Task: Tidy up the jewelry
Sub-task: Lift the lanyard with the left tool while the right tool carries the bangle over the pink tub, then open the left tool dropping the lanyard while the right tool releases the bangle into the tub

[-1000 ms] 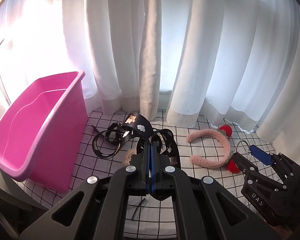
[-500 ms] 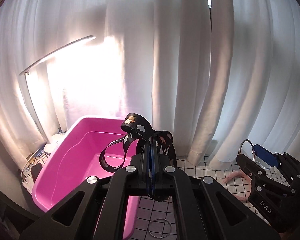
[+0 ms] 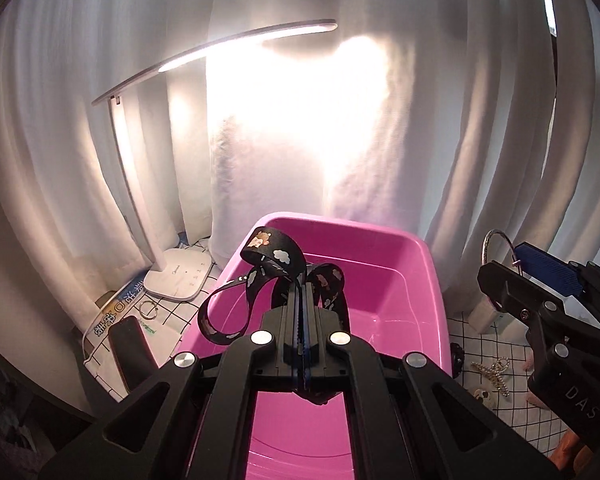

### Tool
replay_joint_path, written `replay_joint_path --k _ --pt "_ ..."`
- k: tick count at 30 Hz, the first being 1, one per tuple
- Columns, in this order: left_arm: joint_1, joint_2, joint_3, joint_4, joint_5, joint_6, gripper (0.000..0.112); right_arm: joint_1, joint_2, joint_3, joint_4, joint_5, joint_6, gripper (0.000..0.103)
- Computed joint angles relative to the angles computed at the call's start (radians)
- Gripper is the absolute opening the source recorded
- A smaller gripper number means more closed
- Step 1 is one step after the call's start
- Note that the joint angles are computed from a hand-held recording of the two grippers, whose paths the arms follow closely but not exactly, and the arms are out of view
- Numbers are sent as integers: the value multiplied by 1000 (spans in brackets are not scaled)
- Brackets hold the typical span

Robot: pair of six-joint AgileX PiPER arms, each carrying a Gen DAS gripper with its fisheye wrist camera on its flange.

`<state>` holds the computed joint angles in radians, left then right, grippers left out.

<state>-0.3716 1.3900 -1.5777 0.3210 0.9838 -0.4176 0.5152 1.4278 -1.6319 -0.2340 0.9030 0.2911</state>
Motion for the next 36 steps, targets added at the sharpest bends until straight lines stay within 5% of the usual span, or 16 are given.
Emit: replay_joint_path --k 12,24,26,29,31,36 --pt "166 101 91 -158 -56 149 2 -17 274 -125 121 79 -24 44" --pt "220 193 30 -222 37 208 6 -40 417 -283 138 251 -3 45" --pt "218 192 30 -208 39 199 12 -36 426 -303 129 271 2 47" --pt "212 186 31 -186 37 196 36 -33 426 -307 115 274 7 61" --pt "214 180 35 -188 33 191 65 -26 422 -307 98 272 13 62" --pt "239 165 40 -248 32 230 74 -32 397 -287 90 264 31 63"
